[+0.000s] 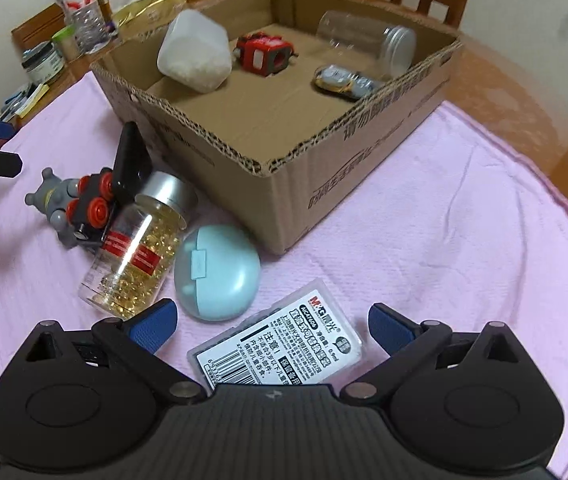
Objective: Organize rigid objects
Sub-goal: 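Grasp the grey toy figure with the left tool while the right tool grasps the white labeled case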
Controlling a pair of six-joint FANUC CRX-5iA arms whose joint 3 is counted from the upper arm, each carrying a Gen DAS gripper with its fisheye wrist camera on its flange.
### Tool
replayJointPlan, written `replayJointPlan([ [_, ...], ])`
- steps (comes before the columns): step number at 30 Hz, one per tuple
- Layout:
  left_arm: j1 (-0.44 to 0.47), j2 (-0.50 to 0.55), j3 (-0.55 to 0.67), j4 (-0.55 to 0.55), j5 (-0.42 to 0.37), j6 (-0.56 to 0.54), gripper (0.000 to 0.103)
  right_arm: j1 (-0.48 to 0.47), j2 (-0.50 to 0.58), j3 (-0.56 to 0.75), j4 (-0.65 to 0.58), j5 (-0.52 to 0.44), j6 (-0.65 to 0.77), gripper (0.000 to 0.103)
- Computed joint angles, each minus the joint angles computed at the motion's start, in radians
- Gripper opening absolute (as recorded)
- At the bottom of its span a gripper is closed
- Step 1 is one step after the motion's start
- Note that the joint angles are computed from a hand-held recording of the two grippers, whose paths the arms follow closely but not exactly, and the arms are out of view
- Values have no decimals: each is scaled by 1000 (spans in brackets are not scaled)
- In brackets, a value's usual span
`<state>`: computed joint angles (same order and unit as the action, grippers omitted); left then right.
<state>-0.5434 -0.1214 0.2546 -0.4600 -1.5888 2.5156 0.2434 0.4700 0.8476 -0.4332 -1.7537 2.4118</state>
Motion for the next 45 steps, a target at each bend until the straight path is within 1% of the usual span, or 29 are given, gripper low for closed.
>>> replayJointPlan([
  [2, 1, 5, 2, 6, 7, -6, 102, 3, 7, 1, 9, -19, -1, 103],
  [4, 4, 9, 2, 13, 19, -13, 102, 5, -6, -21, 13, -17, 3, 103],
  [7, 13, 15, -2, 33, 48, -36, 102, 2, -42, -68, 12, -23, -9, 103],
  [8, 17, 17, -6, 41, 60, -47, 102, 6, -66, -102, 21, -8, -16, 103],
  [10, 23, 24, -9, 55, 81, -68, 102, 19, -117, -175, 47, 34, -42, 103],
  [12, 33, 28, -20, 76, 112, -92, 102, 42, -181, -269, 80, 100, -69, 103],
  [16, 50, 42, -48, 105, 168, -126, 102, 107, -307, -465, 183, 276, -124, 103],
  [18, 62, 45, -67, 124, 195, -136, 102, 122, -341, -514, 197, 323, -175, 103],
  [19, 67, 44, -78, 132, 207, -139, 102, 127, -349, -528, 203, 337, -198, 103],
  [22, 74, 46, -93, 137, 207, -140, 102, 140, -364, -550, 221, 361, -251, 103],
  [26, 102, 4, -143, 176, 226, -161, 102, 162, -373, -570, 247, 392, -322, 103],
  [31, 116, -52, -190, 185, 212, -189, 102, 167, -381, -584, 254, 411, -347, 103],
  [34, 121, -85, -229, 190, 246, -191, 102, 165, -395, -600, 253, 425, -353, 103],
  [38, 93, -60, -209, 159, 236, -145, 102, 163, -413, -622, 249, 442, -358, 103],
  [42, 43, -1, -154, 98, 176, -133, 102, 158, -418, -628, 241, 454, -354, 103],
  [45, 7, 28, -126, 52, 151, -117, 102, 155, -421, -631, 235, 460, -347, 103],
])
